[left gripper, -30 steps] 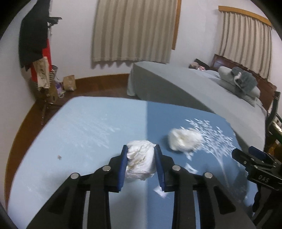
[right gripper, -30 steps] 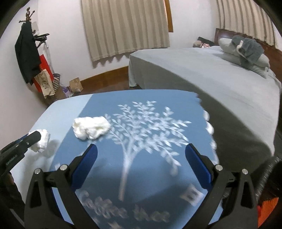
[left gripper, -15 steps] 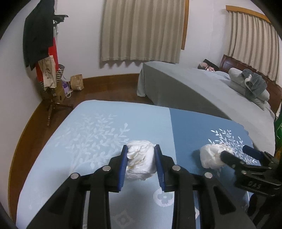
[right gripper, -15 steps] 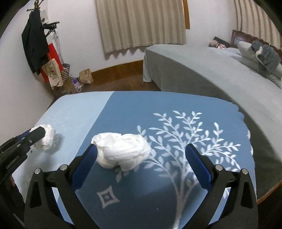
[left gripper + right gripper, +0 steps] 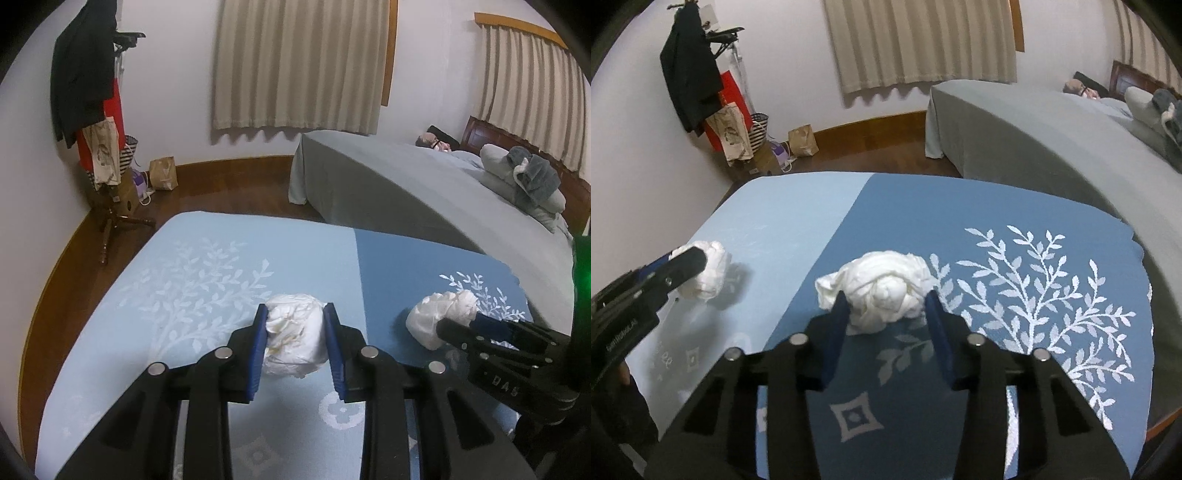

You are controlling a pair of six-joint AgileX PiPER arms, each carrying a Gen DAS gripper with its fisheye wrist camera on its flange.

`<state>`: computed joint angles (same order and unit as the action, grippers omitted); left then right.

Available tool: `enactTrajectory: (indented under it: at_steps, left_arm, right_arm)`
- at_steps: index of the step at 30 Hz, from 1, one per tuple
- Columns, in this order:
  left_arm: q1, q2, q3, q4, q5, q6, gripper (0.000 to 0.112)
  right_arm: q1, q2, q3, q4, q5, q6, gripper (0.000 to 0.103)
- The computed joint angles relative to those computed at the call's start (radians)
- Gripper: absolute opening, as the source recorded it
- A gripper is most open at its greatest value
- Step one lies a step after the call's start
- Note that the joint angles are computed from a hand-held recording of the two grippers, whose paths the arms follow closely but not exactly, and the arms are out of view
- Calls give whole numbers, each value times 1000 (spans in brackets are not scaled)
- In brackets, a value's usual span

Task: Collect trash
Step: 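Grasp a white tissue with the left tool while the right tool grasps the other tissue, then carry both white tissues over the bin and open both tools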

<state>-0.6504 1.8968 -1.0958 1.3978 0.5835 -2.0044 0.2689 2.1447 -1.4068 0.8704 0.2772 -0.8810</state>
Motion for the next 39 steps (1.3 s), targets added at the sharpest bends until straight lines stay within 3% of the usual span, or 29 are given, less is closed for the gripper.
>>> enactTrajectory:
  at_steps: [15,19,25,29,39]
  left_arm:
    - [-124,-39,-32,-62,88,51,30]
    - [-186,-55,-46,-84,119,57,30]
    - [-294,-65,-92,-151,177,102,30]
    - [-380,-46,-160,-201,225,159,30]
    - [-539,35,-383,-271,300,292,30]
  right_arm:
    - [-121,-275,331,611,41,-643,36]
    - [-170,-360,421,673,73,-714,36]
    - [-268,-526,568,683,127,-764,36]
    - [-374,-651,664,607,188,-735,36]
    - [-737,-878,781,397,430,-674,36]
